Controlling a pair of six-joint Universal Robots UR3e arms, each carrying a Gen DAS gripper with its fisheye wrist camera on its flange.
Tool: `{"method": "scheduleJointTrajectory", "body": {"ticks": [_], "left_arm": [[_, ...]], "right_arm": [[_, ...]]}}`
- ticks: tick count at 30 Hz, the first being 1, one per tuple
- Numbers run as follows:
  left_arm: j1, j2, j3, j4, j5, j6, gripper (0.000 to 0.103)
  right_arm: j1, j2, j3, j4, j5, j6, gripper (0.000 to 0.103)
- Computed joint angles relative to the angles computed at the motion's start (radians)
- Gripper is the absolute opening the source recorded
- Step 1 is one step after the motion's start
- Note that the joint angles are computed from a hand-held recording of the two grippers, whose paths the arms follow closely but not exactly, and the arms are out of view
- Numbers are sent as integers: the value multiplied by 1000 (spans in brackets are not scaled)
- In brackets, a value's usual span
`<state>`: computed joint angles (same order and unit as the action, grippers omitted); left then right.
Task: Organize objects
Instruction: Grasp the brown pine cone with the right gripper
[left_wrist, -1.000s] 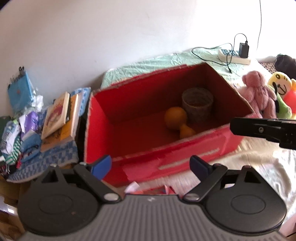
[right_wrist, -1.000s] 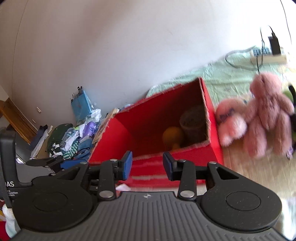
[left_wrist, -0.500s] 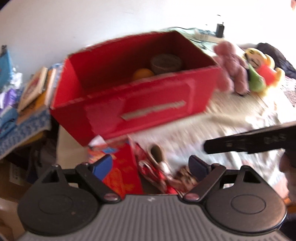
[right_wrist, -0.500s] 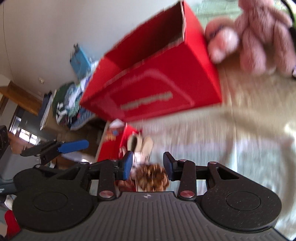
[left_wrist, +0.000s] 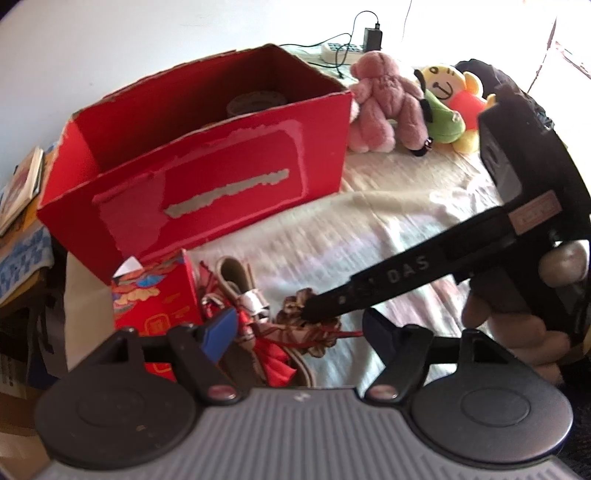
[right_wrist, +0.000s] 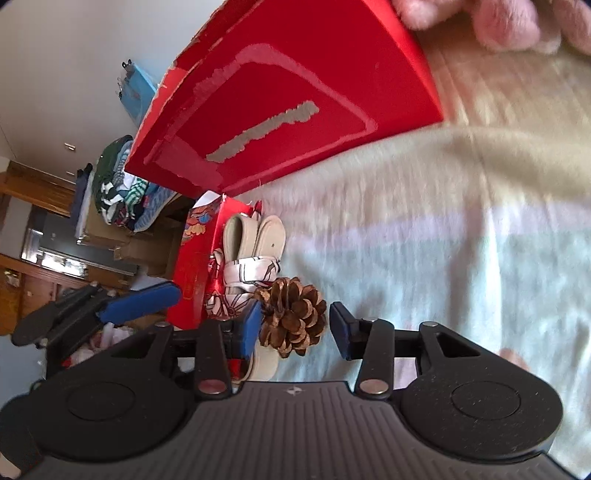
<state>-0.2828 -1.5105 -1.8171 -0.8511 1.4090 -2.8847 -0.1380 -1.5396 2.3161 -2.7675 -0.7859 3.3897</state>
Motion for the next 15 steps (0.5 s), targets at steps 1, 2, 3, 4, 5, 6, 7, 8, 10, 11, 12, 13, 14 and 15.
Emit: {"method": "scheduleJointTrajectory", "body": {"ticks": [1,2,3,4,5,6,7,8,10,11,12,13,14,15], "left_arm": [[5,-4,2,-5,-10,6,75],[9,-6,3,-7,-18,12,75],[10,-9,5,-9,-22,17,75],[11,-11,6,-10,-28,21,75],[15,-14,7,-12,-36,26,75],[18,-18,10,-14,-44,32,75],[18,-24,15,-17,-49,35,75],[18,-31,19,-16,-54,40,75],[14,-49,30,-8,-61,45,75],[13,-59,38,-4,-69,47,75],[12,-68,45,-1,-78,50,75],[9,-78,54,3,-86,54,75],[3,-90,64,7,-91,58,75],[-5,-105,74,13,-93,64,75]], "right_arm": [[-8,2,10,-4,14,1,45],[-21,0,19,6,31,-10,43],[-30,-7,32,-1,38,-7,42],[-35,-10,35,-5,40,-1,42],[-40,-7,36,-11,43,7,41],[-49,-16,47,-14,44,11,41],[-56,-22,56,-24,41,20,41],[-63,-27,65,-38,36,32,41],[-94,-60,92,-29,37,36,41],[-104,-73,104,-30,33,40,41],[-117,-90,116,-22,32,38,41],[-131,-108,128,-15,31,37,41],[-143,-124,140,-11,30,36,41],[-155,-144,152,-5,25,37,41]]}}
